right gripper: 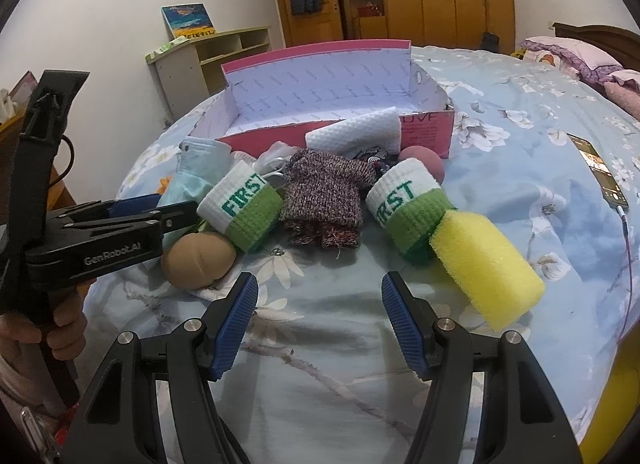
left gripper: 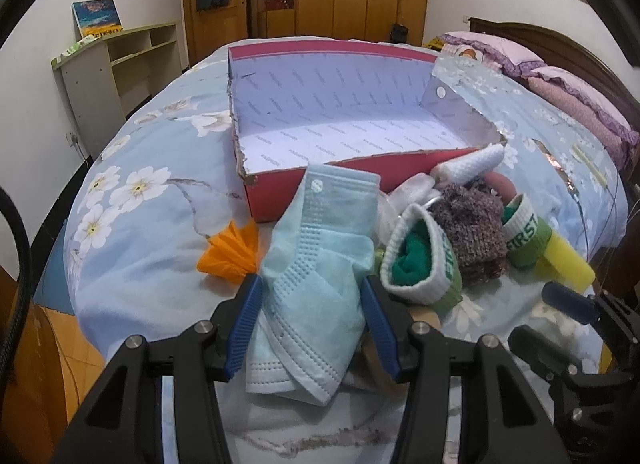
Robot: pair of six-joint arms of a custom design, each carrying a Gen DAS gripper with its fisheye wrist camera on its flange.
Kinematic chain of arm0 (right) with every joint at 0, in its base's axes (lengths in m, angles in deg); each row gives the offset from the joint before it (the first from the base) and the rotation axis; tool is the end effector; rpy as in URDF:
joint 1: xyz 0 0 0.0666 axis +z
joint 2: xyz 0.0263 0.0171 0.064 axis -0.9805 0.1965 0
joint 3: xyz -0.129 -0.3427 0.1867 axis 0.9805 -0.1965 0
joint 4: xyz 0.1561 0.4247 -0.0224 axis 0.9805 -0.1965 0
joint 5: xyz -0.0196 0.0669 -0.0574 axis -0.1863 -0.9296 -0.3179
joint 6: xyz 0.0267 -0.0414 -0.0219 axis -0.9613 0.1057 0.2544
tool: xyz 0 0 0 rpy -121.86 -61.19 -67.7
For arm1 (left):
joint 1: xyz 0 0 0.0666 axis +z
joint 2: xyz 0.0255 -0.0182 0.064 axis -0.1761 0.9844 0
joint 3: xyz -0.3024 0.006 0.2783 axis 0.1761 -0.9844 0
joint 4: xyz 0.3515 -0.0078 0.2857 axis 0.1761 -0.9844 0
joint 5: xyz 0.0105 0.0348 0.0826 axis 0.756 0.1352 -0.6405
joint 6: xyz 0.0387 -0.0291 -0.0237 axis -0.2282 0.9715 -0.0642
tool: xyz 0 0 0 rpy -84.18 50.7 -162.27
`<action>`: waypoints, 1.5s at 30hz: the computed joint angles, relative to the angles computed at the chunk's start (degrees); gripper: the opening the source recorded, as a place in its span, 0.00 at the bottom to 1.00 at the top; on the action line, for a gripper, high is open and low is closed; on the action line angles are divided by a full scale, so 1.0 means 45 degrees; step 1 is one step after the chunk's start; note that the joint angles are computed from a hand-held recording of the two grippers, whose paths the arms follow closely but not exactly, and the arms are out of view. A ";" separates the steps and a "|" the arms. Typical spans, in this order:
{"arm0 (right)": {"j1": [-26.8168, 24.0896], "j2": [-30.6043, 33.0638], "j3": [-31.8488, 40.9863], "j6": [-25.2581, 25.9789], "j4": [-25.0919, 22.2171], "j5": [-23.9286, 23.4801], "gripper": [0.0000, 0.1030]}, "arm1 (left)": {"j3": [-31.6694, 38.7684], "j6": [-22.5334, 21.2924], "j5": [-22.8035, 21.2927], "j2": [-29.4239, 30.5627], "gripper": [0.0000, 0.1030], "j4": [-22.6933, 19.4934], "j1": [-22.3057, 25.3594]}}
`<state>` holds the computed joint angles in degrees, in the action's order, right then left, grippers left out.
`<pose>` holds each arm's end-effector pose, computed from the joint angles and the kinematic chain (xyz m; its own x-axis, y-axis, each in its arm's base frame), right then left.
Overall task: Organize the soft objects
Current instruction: 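Grasp the light-blue face mask with the left gripper while the right gripper approaches the beige sponge egg, then grasp the beige sponge egg with the right gripper while the left gripper lifts the mask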
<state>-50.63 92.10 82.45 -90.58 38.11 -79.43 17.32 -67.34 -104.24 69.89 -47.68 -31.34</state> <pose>0.6508 0.3495 0.3130 -0.6569 -0.2235 -0.7200 -0.4537 0.8799 0.1408 0.6440 -0.2378 0.3221 -0.7182 -0.0995 -0.6887 -0.1305 0.9914 -0.0071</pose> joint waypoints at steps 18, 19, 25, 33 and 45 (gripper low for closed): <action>0.0069 0.0112 0.0183 0.0253 -0.0213 0.0005 0.65 | -0.1240 0.0621 0.1028 -0.1050 0.30 0.1320 0.0140; 0.0074 0.0125 0.0221 0.0277 -0.0255 -0.0083 0.65 | -0.1314 0.0608 0.1004 -0.1129 0.30 0.1389 0.0125; 0.0126 0.0275 0.0587 0.0503 -0.0584 -0.0748 0.65 | -0.1790 0.0683 0.0927 -0.1595 0.30 0.1696 0.0089; 0.0305 0.0898 0.1622 0.1065 -0.1582 -0.1568 0.65 | -0.2286 0.0744 0.0532 -0.2045 0.30 0.1845 0.0177; 0.0707 0.2087 0.3433 0.2114 -0.2911 -0.1725 0.65 | -0.2688 0.0995 0.0843 -0.2262 0.30 0.2030 0.0415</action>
<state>-47.45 101.49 97.90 -81.07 25.01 -87.19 5.22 -62.86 -100.45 59.71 -38.54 -29.47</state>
